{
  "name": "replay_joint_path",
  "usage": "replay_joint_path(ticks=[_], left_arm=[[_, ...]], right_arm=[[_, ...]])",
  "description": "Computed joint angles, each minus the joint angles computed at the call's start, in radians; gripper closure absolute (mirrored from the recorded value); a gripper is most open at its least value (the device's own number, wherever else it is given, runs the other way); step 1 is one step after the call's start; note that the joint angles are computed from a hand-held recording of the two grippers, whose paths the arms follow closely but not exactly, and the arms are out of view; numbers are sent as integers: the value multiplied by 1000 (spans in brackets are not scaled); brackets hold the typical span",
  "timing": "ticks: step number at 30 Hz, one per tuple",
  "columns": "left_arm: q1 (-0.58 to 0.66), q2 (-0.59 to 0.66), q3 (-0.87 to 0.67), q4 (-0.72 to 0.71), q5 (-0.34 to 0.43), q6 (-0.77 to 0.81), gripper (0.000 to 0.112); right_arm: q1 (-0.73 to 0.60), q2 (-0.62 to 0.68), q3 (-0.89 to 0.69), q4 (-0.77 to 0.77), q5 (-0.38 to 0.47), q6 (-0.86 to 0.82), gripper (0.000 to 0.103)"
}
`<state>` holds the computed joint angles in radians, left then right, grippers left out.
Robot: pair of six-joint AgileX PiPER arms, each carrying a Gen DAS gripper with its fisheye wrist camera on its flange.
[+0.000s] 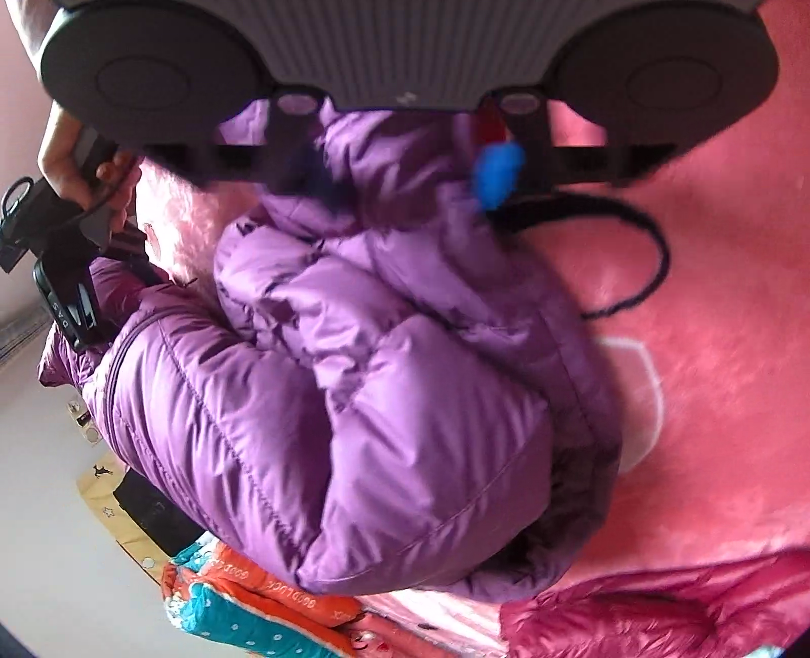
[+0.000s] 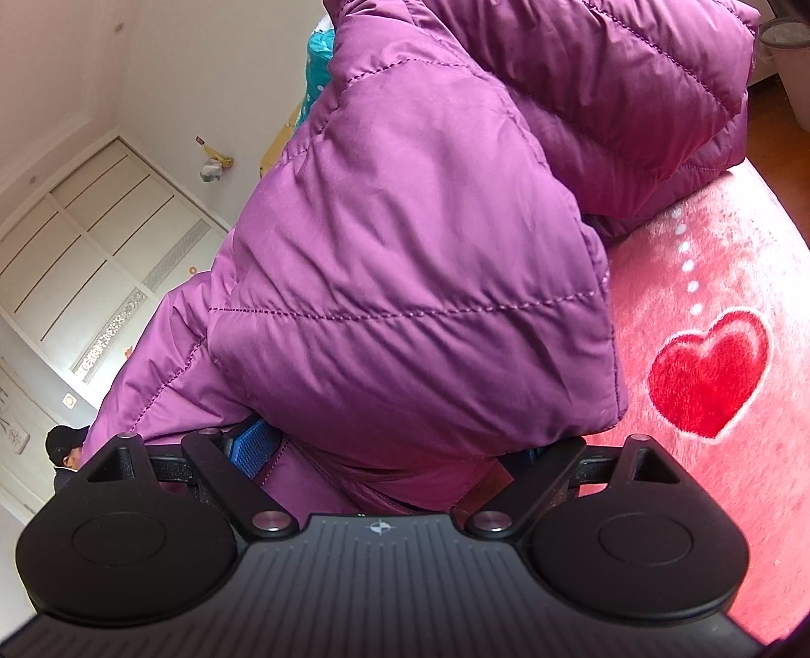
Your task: Fold large clothes
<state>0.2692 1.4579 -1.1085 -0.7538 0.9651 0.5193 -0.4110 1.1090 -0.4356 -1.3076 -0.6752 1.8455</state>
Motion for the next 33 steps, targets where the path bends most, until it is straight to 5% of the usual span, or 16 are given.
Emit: replay_joint_path(ticks=[4, 14, 27, 33], left_arm=[[32, 2, -39, -24, 39, -26, 107], [241, 2, -309, -26, 100, -6, 109], [188, 327, -606, 453, -284, -116, 109], [222, 340, -517, 405, -393, -39, 109]], right_arm=[[-8, -8, -2, -20, -5, 18, 0], [37, -14, -2, 8, 35, -22, 0], [104, 22, -8, 82, 98, -93, 0], [144, 44, -27, 104, 141, -102, 0]])
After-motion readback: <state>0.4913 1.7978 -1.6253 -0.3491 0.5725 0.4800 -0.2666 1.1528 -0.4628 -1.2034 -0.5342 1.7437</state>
